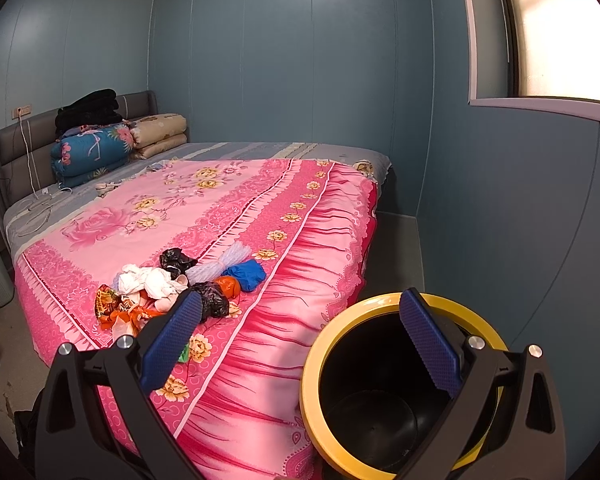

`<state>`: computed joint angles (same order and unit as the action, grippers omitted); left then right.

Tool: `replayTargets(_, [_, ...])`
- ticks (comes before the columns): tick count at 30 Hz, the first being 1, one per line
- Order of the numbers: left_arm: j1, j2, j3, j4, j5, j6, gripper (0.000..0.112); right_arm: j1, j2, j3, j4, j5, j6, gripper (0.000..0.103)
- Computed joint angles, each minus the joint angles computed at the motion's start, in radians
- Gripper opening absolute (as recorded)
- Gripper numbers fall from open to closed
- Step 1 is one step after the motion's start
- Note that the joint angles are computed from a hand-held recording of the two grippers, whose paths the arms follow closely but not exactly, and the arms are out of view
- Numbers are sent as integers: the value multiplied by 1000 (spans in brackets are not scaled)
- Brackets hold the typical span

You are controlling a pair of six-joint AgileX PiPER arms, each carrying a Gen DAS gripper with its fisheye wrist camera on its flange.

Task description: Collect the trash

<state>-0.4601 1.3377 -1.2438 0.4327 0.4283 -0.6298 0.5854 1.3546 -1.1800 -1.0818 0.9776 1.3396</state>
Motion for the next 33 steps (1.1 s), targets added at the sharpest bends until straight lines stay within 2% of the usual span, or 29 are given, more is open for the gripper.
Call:
replayTargets(6, [100,25,5,-149,-46,103,95,-36,-6,8,9,-55,7,95])
replayTargets(8, [136,51,-18,-154,-39,115,95,-66,-12,8,55,-114,-25,95])
replayTargets(11, [203,98,-66,-277,-21,248,95,-114,-10,7,158,-215,-120,95])
replayTargets(13, [250,147,-118,-363,13,357,95,-130,9,-9,226,-257,-191,95])
replayTargets(15, [311,195,-162,-508,37,497,95,-158,34,-28,346,-312,-289,95])
replayTargets(18, [391,294,-265,-654,120,650,95,-160,95,-76,426,-324,-364,95])
replayTargets(22, [437,408,-378,-704,214,744,95,-147,200,-154,488,-309,-457,95])
replayTargets(26, [451,507,-468,-717,265,793,95,-157,303,-228,582,-325,-561,95])
replayTargets(31, [457,678,-673,-749,397,845,95,-182,427,-336,708,-325,-691,95])
replayTargets(33, [457,735,-742,-761,418,872,95,-188,469,-377,748,-313,-728,95])
